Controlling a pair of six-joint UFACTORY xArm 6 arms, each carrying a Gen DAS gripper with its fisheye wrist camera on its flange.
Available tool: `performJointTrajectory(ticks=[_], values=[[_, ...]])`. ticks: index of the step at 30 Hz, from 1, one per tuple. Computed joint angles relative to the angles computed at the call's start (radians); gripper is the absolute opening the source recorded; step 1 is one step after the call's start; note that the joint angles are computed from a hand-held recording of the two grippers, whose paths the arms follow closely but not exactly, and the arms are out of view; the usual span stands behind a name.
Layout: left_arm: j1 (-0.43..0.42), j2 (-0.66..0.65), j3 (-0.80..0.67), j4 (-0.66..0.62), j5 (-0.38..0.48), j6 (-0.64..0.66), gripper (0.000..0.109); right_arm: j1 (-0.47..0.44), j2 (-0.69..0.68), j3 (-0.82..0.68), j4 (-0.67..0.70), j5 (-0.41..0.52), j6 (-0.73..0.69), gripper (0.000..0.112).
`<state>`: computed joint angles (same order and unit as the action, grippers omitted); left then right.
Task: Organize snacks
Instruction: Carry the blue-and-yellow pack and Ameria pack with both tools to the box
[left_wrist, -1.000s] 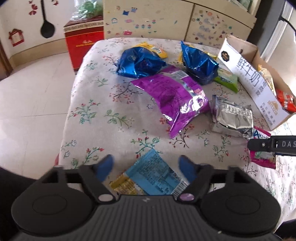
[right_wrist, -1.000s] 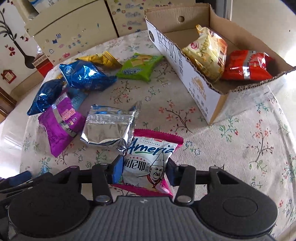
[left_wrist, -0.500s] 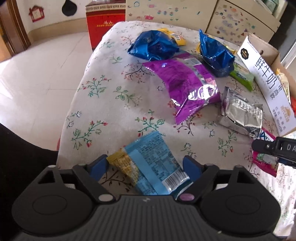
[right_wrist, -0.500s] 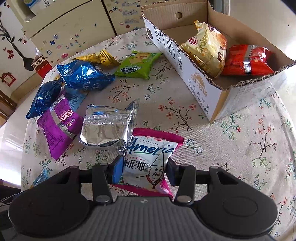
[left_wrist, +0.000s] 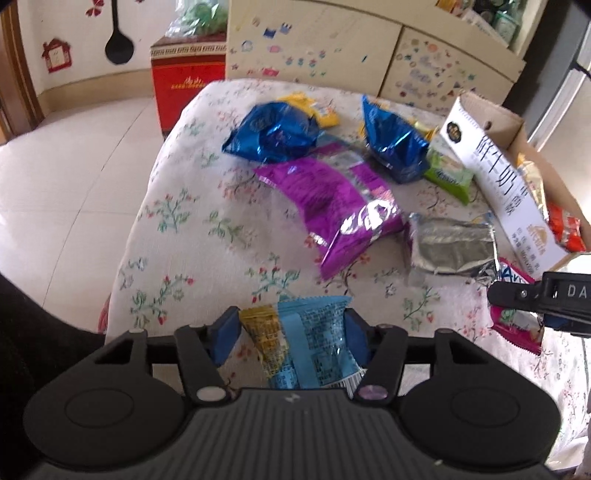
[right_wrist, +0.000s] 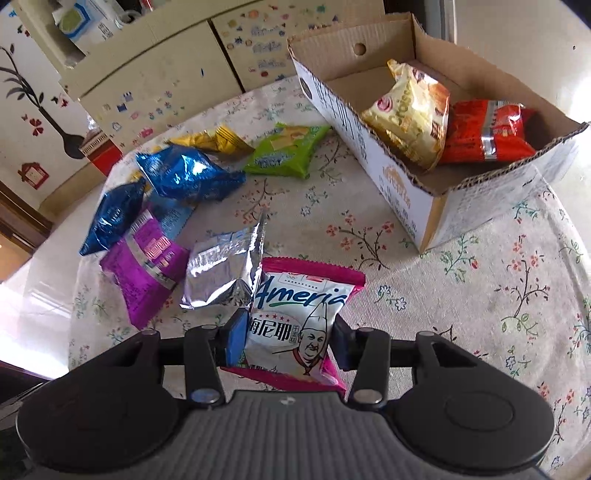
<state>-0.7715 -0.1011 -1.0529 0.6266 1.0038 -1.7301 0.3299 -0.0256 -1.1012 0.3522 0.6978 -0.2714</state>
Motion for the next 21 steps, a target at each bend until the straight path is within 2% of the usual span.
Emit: performJointTrajectory(ticks=[9, 16, 21], values=[[-0.011, 0.013, -0.060, 0.106, 0.034, 0.010, 0.059, -0.002, -0.020, -0.009, 0.055, -0.004, -0.038, 0.051], [0.010, 0.033, -0.093, 0.149, 0.011, 0.042, 0.059, -0.011, -0.029, -0.012, 0.090, -0.005, -0.062, 0.050], [0.026, 0.056, -0.124, 0.161, -0.005, 0.083, 0.059, -0.017, -0.003, -0.022, 0.035, 0.002, 0.006, 0.050]])
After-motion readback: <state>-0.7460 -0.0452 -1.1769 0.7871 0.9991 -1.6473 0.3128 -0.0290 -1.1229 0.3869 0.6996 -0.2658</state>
